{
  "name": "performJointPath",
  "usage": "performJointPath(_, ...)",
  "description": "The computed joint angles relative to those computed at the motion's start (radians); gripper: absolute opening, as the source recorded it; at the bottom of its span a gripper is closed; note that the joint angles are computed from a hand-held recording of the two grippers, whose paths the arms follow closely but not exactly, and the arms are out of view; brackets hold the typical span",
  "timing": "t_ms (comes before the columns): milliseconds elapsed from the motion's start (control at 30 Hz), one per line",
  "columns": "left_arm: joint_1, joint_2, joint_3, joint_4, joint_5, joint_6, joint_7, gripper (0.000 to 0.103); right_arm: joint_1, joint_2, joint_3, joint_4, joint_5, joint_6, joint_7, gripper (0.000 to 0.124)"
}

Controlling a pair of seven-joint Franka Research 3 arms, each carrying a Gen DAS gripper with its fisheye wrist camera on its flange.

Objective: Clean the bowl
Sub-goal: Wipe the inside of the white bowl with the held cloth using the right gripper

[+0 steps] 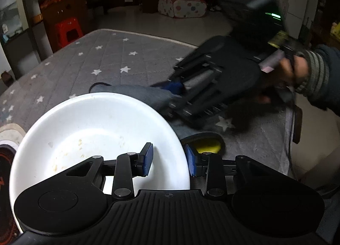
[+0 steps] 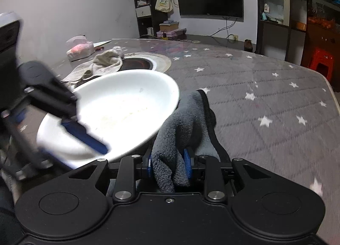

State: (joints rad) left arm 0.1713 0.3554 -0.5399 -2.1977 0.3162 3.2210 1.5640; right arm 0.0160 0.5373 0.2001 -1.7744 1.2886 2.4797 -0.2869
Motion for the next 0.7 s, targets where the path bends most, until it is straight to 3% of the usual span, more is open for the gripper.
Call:
performJointPath(33, 0.007, -0.005, -0.006, -0.007, 0.003, 0.003, 0.003, 0.033, -0.009, -0.025, 0.005, -0.039, 0.025, 0.006, -0.026, 0.030)
performJointPath(100, 0.078, -0.005, -0.078, -0.024, 0.005, 0.002, 0.021, 0.032, -0.018, -0.062, 0.004, -0.095, 0.065, 0.003, -0.058, 0.030)
performJointPath(200, 0.244, 0.000, -0.243, -0.069, 0.020, 0.004, 0.058, 0.028, -0.016, -0.107, -0.016, -0.164, 0.110, -0.015, -0.087, 0.030)
performJointPath(267, 0.320, 0.003, -0.315, -0.090, 0.036, 0.002, 0.066, 0.027, -0.008, -0.132, -0.030, -0.201, 0.126, -0.028, -0.103, 0.030)
performJointPath(367, 0.522, 0.026, -0.494, -0.155, 0.084, 0.001, 0.084, 0.026, 0.009, -0.149, -0.052, -0.222, 0.126, -0.044, -0.113, 0.030)
performJointPath(400, 0.562, 0.044, -0.527, -0.156, 0.101, -0.009, 0.083, 0.026, 0.016, -0.146, -0.057, -0.215, 0.119, -0.046, -0.110, 0.030)
performJointPath(533, 0.675, 0.078, -0.617, -0.193, 0.158, -0.012, 0.066, 0.026, 0.034, -0.107, -0.063, -0.151, 0.070, -0.057, -0.080, 0.030)
performJointPath(700, 0.711, 0.093, -0.637, -0.206, 0.218, -0.008, 0.035, 0.026, 0.041, 0.003, -0.048, 0.018, -0.040, -0.082, -0.007, 0.030)
